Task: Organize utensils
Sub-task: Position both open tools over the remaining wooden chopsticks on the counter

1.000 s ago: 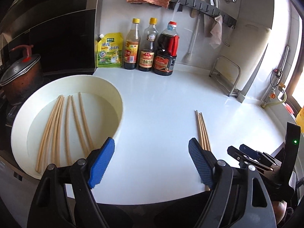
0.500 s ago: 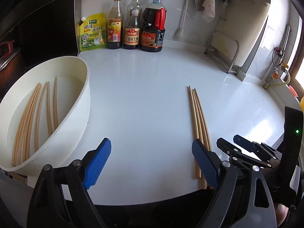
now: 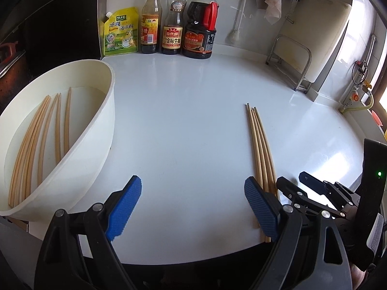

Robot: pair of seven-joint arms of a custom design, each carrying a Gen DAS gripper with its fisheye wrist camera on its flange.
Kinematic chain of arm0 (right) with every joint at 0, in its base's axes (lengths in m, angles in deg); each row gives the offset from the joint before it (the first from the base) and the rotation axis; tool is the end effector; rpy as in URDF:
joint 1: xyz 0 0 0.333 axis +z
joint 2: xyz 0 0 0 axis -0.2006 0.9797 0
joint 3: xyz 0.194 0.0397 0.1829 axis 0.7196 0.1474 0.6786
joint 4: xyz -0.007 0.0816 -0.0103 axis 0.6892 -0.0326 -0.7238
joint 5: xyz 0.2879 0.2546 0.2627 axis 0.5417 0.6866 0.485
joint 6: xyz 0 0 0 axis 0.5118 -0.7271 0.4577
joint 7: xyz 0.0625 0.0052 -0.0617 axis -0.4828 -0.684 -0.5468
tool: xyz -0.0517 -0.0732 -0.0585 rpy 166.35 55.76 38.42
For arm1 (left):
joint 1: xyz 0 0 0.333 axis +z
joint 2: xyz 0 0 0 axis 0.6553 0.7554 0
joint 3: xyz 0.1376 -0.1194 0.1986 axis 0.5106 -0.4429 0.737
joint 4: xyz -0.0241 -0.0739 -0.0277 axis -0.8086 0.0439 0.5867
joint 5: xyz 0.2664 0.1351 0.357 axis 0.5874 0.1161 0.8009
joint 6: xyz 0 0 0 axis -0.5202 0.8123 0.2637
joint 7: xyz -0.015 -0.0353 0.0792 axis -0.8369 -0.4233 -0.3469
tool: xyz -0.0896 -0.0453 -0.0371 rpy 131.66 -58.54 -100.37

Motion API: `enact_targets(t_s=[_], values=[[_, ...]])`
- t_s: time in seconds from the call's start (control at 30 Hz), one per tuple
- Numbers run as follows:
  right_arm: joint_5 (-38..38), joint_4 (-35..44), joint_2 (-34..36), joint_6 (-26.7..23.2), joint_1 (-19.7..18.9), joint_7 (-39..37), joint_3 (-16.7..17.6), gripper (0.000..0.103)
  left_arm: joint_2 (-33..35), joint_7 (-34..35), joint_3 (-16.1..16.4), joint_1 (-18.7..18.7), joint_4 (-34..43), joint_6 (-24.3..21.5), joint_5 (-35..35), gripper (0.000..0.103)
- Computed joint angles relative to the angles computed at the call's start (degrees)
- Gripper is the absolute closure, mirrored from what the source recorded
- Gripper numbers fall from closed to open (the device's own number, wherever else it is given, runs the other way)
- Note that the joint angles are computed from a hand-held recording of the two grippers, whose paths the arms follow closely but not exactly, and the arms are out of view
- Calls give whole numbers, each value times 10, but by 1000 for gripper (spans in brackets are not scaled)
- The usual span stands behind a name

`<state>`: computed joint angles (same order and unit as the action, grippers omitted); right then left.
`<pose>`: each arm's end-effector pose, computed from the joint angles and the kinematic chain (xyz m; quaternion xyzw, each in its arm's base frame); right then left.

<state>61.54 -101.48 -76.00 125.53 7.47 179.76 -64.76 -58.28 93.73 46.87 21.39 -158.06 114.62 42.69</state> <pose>0.4419 0.2928 0.4785 -0.5562 0.7705 -0.2421 0.1959 0.5053 -0.3299 0.5119 -0.5206 0.7816 -0.3217 0.1211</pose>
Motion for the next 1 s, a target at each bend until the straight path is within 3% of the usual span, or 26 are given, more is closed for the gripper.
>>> enact_targets(t_s=[1.0], values=[[9,7,9,-10,9,-21,-4,53,13,1,0,-4,6,-7,-3,18]])
